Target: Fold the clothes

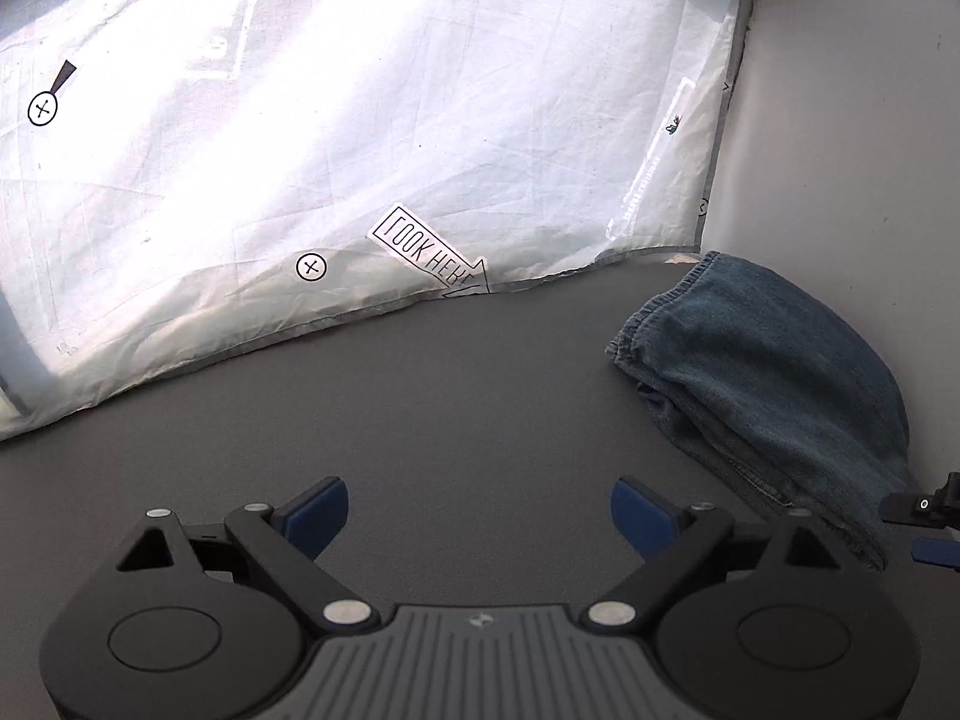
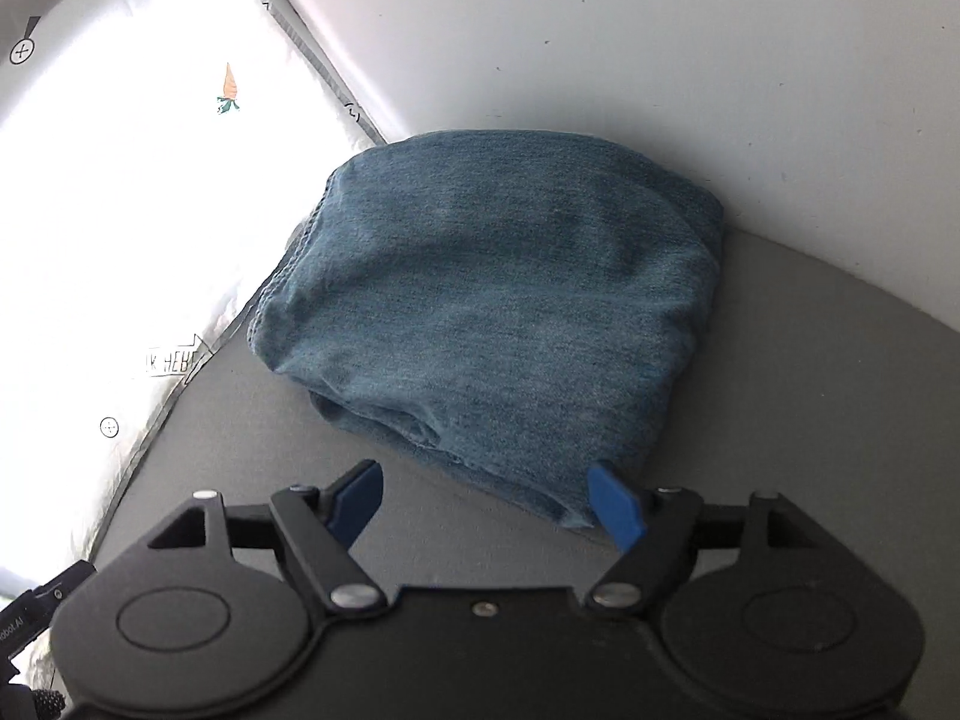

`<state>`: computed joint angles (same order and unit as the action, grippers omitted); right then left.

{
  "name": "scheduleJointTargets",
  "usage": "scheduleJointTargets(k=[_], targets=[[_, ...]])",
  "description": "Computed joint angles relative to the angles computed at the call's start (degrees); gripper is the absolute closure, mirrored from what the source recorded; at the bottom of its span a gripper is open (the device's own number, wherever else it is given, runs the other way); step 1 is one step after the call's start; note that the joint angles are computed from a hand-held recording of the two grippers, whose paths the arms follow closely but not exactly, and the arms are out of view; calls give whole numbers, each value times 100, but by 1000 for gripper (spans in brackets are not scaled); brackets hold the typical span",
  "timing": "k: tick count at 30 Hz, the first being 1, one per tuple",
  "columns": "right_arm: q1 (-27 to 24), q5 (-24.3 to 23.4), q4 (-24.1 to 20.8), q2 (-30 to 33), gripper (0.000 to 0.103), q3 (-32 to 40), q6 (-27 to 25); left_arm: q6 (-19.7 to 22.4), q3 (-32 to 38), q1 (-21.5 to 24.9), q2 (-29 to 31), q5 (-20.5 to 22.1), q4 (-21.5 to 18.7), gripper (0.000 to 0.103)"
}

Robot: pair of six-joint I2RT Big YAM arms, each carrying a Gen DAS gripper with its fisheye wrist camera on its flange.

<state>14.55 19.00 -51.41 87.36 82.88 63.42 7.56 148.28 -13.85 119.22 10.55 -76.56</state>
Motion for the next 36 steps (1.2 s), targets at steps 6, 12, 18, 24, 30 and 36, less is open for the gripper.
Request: scheduleJointTargets(k=[6, 12, 18, 24, 30, 36], targets=[[1192, 517, -676, 224, 9, 1207, -809, -118, -2855, 799, -2323, -20, 1130, 7], [2334, 1132, -1128, 770, 1, 2363, -1350, -405, -3998, 1721, -3714, 23, 1412, 0], [3392, 1640, -1490, 1276, 0, 3138, -1462, -210, -4998, 2871, -4930, 424, 1698, 0], [4236, 1965, -1828, 1456, 0, 3292, -1050, 126, -5400, 4031, -5604, 1034, 828, 0], [4948, 2575, -2523, 1617, 0, 3592, -351, 1131, -5520, 5011, -5956, 1815, -57, 0], [5664, 2938, -3532, 1881, 0, 3984, 696, 2285, -5671, 5826, -6186, 2391, -735, 0]])
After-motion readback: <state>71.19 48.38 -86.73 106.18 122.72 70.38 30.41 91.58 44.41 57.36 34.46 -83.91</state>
